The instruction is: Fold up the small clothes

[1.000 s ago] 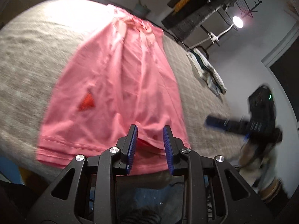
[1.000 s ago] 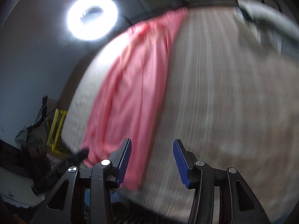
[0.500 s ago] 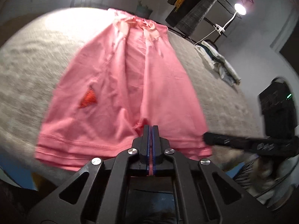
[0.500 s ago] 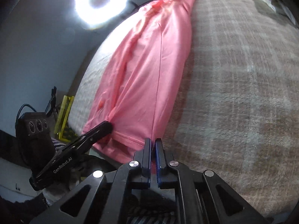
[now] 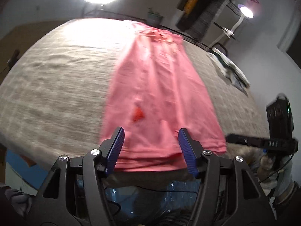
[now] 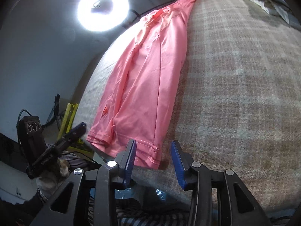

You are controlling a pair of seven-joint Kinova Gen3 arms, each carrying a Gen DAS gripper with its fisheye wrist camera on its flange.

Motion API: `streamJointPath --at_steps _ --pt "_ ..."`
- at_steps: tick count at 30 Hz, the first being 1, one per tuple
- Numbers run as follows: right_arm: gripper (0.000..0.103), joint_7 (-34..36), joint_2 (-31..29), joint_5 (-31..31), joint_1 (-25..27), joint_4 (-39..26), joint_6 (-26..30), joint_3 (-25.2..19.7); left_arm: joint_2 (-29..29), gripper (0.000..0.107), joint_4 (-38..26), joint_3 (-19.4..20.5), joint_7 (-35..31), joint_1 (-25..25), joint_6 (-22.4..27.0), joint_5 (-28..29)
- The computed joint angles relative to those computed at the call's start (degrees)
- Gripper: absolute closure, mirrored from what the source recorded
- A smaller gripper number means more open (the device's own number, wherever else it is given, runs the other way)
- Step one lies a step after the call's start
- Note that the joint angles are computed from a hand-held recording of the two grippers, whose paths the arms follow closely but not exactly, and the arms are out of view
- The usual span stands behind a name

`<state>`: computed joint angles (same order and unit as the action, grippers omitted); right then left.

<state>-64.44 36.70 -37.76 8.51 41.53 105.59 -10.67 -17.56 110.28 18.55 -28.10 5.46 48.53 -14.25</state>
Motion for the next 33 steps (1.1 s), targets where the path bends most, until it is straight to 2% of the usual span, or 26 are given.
streamJointPath --at_steps 5,10,12,14,16,19,21,24,27,30,33 --pt "0.062 -0.63 0.26 -0.07 -1.1 1.76 0.1 -0.14 0.33 0.047 0.13 -9.02 -8.27 1.18 3.03 7.53" --pt "0.063 -1.06 0.5 -0.79 -1.61 2.57 0.13 -0.33 1.16 0.047 2.45 -13.54 -15.08 0.7 2.64 15.21" --pt "0.065 -1.71 0.85 -0.92 -1.7 2.39 0.32 -0.67 0.91 0.048 2.4 -12.86 -16.35 -0.2 2.84 15.81" --pt "0.07 -1.01 -1.2 1.27 -2.89 3.73 -1.92 0.64 0.79 0.056 1.66 -10.4 -15.15 -1.4 3.86 13.53" --pt "0.066 3.06 -5.33 4.55 -5.14 6.82 -6.58 3.29 0.47 0.056 1.72 -9.7 -15.03 -1.7 3.54 12.81" --pt "0.066 10.05 -10.68 6.43 -5.26 12.38 -12.51 0.79 0.71 0.066 2.1 -10.49 -15.95 -1.59 2.55 14.07" --pt "0.066 13.79 -12.0 3.93 -4.96 14.26 -12.55 -1.11 0.67 0.067 2.04 -9.09 -14.44 -2.25 2.59 12.64" --pt "0.067 17.64 -13.36 1.59 -8.13 16.57 -13.44 -0.83 0.2 0.067 1.91 -8.09 -13.2 -2.51 2.26 11.33" --pt "0.074 19.35 -14.3 3.54 -12.17 18.46 -15.81 -0.34 -0.14 0.067 1.7 -7.19 -12.35 -2.55 2.28 9.86" --pt "0.075 20.1 -14.89 7.54 -16.16 20.26 -18.86 0.39 -0.63 0.067 2.13 -7.59 -11.99 -2.45 1.64 9.98" --pt "0.075 19.89 -13.42 8.27 -16.62 18.88 -17.87 0.83 -1.2 0.067 2.9 -8.49 -12.31 -2.42 0.76 10.93"
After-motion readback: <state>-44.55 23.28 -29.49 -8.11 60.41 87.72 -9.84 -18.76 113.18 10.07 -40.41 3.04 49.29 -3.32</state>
